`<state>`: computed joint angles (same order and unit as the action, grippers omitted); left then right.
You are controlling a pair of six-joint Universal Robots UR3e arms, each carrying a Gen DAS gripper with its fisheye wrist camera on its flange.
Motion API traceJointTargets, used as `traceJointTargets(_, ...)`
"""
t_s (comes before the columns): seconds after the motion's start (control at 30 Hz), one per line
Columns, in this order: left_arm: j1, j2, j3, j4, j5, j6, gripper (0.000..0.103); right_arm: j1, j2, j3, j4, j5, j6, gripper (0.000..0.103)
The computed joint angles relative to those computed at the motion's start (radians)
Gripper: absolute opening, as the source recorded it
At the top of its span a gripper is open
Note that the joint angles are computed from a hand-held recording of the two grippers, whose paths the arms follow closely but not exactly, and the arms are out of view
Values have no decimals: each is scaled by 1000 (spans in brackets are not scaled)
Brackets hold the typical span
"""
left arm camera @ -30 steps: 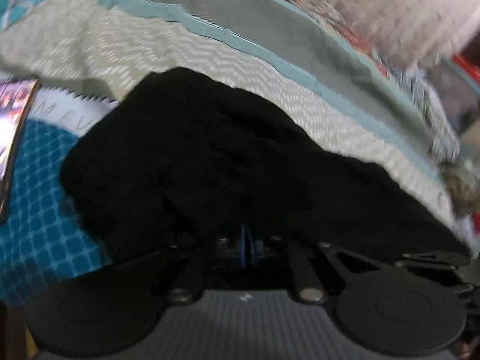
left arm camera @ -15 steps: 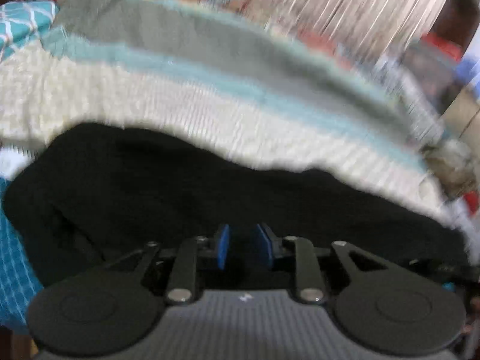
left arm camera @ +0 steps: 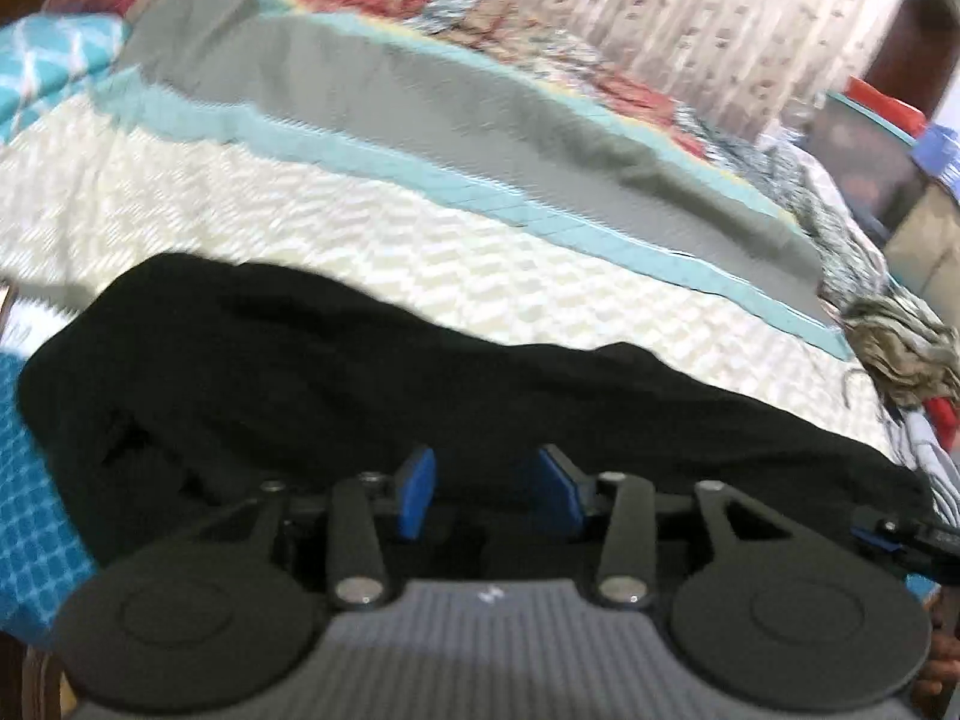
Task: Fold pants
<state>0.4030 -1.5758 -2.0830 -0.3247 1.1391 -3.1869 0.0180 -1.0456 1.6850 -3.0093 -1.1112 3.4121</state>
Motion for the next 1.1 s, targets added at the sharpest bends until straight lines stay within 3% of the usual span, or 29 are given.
traceJointTargets(0.1,-76,-56,54,-26,50,-4,39,-8,44,-39,65,-51,76,32)
traceJointTargets(0.13,-104,-87,87,-57,84,-11,39,-20,57,-33,62,-37,99,27)
traceJointTargets(0.23,-159,-162,155,-148,162,-35,39,-66,73,17,-20,47,180,27)
traceJointTargets(0.4,-174,-153,131,-129,190,-33,41,-75,110,-6,-42,85,197,28)
traceJointTargets(0.57,-184,-155,141,-135,203,-39,41,-127,76,90,-118,153,205,28)
traceJointTargets(0.7,-180,-151,143,-142,196,-43,41,-134,58,82,-86,163,202,29)
traceJointTargets(0.9,-132,-90,104,-143,126,-25,38,-297,-94,382,-437,217,232,31)
traceJointTargets(1.1,-157,-74,152,-141,90,-17,38,-564,-224,651,-638,232,260,34)
